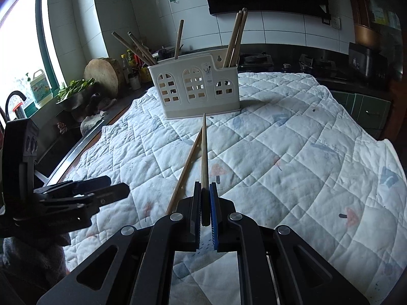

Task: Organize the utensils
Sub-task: 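Close right tool on a chopstick while left tool grasps the other chopstick, then lift both held chopsticks upright and carry them over the white holder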

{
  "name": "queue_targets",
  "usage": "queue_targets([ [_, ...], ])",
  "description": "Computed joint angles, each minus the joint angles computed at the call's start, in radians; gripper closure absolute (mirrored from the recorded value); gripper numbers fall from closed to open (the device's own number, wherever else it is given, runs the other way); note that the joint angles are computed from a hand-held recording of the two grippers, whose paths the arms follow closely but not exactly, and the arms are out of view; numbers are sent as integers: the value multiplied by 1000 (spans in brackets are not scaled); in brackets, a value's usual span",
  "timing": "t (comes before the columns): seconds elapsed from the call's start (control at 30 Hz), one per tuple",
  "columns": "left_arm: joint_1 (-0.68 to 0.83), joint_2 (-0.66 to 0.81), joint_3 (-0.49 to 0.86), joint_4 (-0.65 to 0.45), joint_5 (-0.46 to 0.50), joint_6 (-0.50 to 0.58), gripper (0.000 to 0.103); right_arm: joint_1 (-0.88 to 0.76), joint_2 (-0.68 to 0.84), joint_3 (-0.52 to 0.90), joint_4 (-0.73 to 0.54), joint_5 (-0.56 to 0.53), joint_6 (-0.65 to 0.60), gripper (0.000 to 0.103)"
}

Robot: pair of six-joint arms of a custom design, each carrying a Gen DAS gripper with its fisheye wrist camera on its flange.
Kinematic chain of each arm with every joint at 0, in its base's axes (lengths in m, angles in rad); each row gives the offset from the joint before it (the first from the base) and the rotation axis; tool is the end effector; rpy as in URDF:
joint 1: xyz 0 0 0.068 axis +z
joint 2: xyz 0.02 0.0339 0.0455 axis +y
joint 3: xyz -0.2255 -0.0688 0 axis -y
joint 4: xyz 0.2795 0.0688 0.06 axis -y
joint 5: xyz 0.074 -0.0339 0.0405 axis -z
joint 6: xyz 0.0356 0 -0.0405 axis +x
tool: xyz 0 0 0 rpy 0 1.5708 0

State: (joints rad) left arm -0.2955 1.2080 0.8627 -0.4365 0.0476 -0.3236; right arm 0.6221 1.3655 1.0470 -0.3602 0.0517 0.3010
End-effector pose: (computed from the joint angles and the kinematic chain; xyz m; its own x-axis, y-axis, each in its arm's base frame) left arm 0.2875 -0.0893 0.2090 -0.7418 -0.1062 -0.6622 0.0921 0.9619 -0.2574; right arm 0.2802 0.1987 0.2349 -0.6501 -0.1018 -0.7530 -0.3733 0.9059 0.1998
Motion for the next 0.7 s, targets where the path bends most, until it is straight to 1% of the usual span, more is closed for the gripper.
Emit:
queue_targets([
  [0.17, -75, 62, 23, 15, -9, -9, 54, -21, -70, -31, -13, -4, -10, 97],
  [0.4, -139, 174, 78, 31, -36, -31, 75, -41, -112, -49, -22, -8, -20, 97],
  [0.7, -159, 238, 121, 35, -87, -60, 83, -49, -125, -54, -18, -12, -20, 96],
])
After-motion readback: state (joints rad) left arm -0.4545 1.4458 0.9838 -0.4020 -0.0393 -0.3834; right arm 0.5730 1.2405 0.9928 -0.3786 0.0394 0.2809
